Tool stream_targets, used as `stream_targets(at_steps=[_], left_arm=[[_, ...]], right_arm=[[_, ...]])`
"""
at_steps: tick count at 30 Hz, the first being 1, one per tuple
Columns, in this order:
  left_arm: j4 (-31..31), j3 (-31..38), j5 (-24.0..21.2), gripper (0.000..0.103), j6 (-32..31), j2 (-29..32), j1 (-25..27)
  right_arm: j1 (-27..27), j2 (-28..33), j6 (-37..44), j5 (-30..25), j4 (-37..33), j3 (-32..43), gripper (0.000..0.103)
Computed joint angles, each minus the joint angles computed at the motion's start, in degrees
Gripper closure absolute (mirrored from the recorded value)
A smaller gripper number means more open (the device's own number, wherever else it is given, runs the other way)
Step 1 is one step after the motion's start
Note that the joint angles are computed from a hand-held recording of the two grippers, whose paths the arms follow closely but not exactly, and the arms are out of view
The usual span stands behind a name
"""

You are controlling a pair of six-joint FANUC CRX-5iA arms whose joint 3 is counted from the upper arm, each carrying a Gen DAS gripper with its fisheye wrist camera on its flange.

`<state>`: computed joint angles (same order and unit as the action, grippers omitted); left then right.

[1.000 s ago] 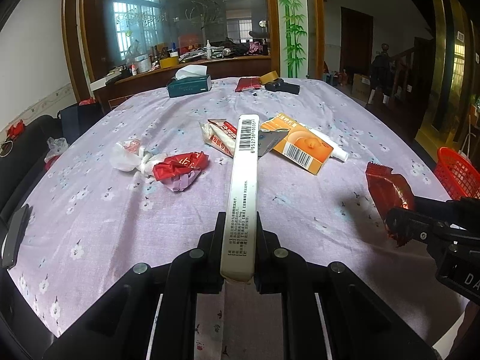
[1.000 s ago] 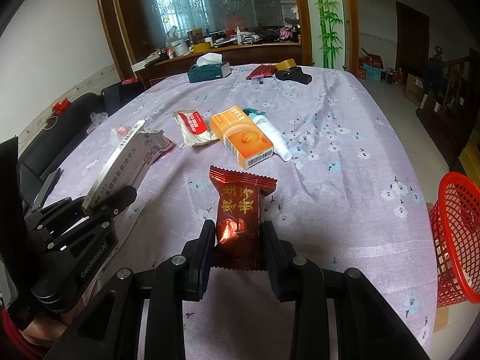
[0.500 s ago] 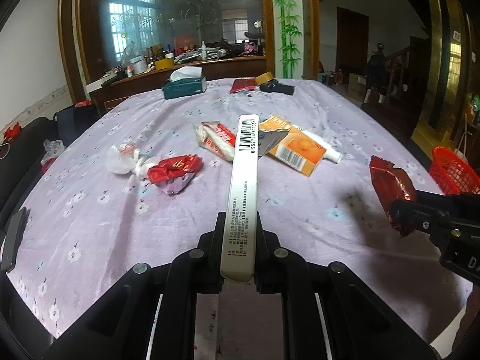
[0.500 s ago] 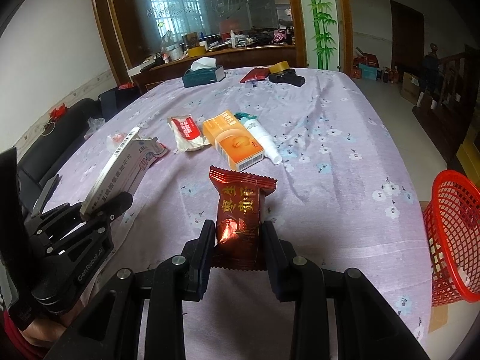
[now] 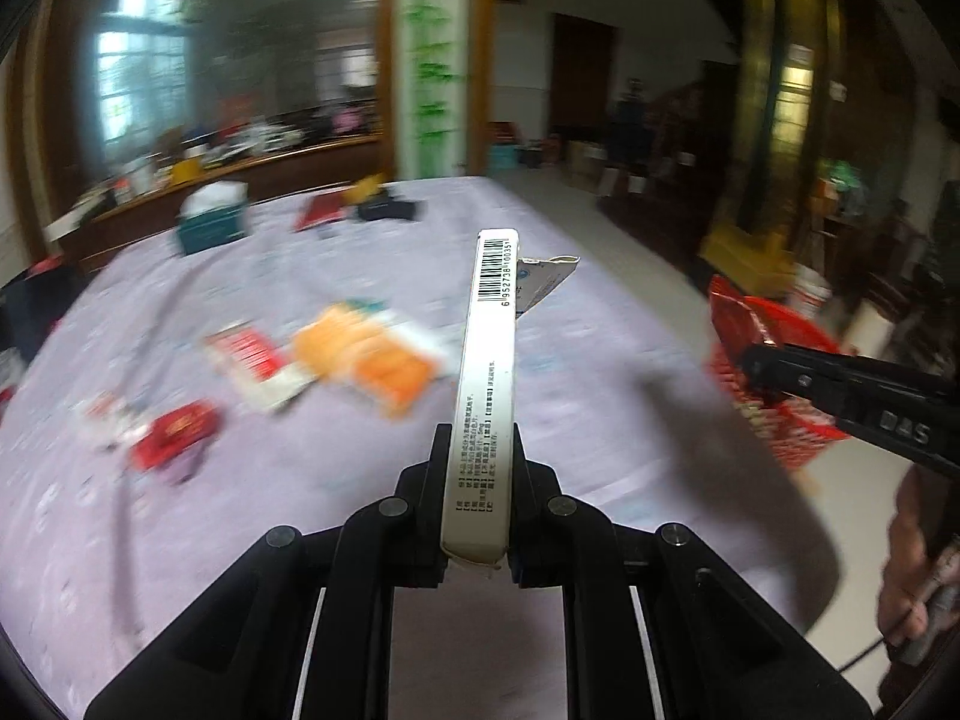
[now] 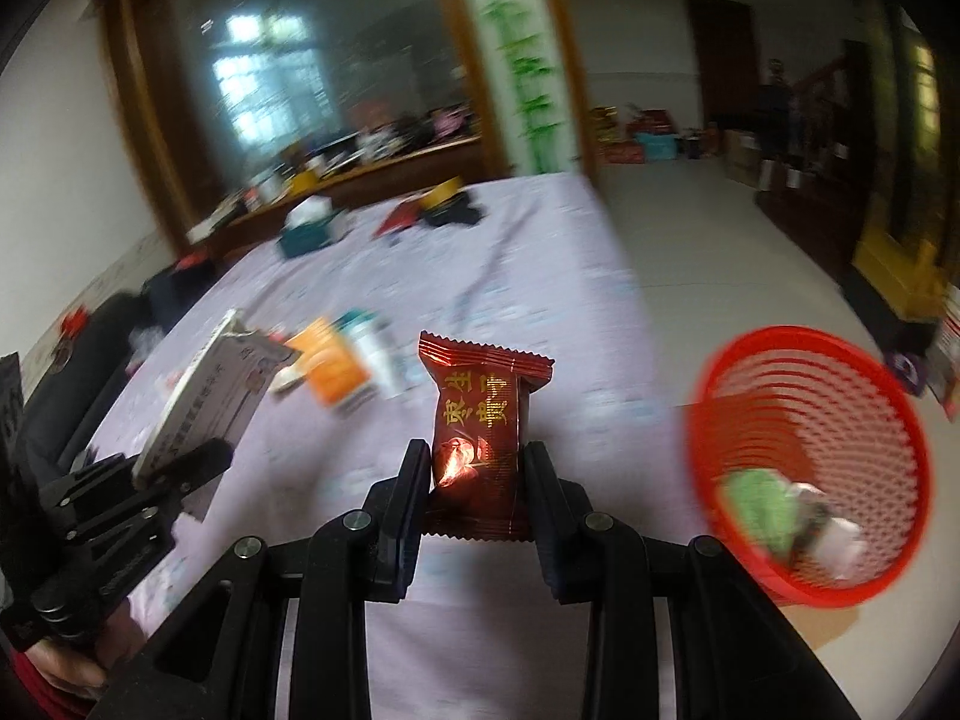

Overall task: Collect trash
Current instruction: 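Carry the white box and candy wrapper over the red wastebasket and open both tools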

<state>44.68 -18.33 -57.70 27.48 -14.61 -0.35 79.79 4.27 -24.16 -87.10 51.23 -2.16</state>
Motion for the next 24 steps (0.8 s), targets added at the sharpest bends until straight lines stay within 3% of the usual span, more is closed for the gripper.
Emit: stream_targets(at_steps=[4, 10, 15, 19, 20, 21, 23, 24], left_arm=[[1.07, 3.92, -3.99, 0.090, 1.10, 2.91, -6.08], [1.24, 8.76, -5.55, 0.090, 4.28, 7.15, -15.95], [-0.28, 13.48, -5.23, 0.090, 8.79, 11.98, -23.65], [-1.48, 16.03, -4.40, 0.090, 12.01, 15.49, -27.65], [-2.14, 16.84, -4.42, 0.084, 13.27, 16.50, -28.29], [-2.55, 17.31, -4.60, 0.060, 14.26, 17.09, -28.60], [-2.22, 16.95, -4.17, 0.035, 15.65, 17.36, -28.59], [-1.26, 15.75, -3.28, 0.035, 15.17, 16.65, -28.28]], right_arm=[[3.54, -6.73, -7.71, -6.78, -0.44, -6.18, 0.069], [9.71, -13.94, -17.12, -18.30, -2.26, -12.07, 0.069], [13.44, -19.07, -23.39, -23.39, -3.93, -16.36, 0.069], [14.40, -22.01, -25.90, -23.67, -5.23, -18.94, 0.068], [14.56, -22.72, -26.42, -23.36, -5.50, -19.65, 0.068], [14.56, -23.16, -26.62, -23.19, -5.72, -20.14, 0.067], [14.75, -23.91, -27.41, -23.23, -6.44, -21.00, 0.062], [14.85, -24.29, -27.83, -23.00, -6.77, -21.28, 0.055]])
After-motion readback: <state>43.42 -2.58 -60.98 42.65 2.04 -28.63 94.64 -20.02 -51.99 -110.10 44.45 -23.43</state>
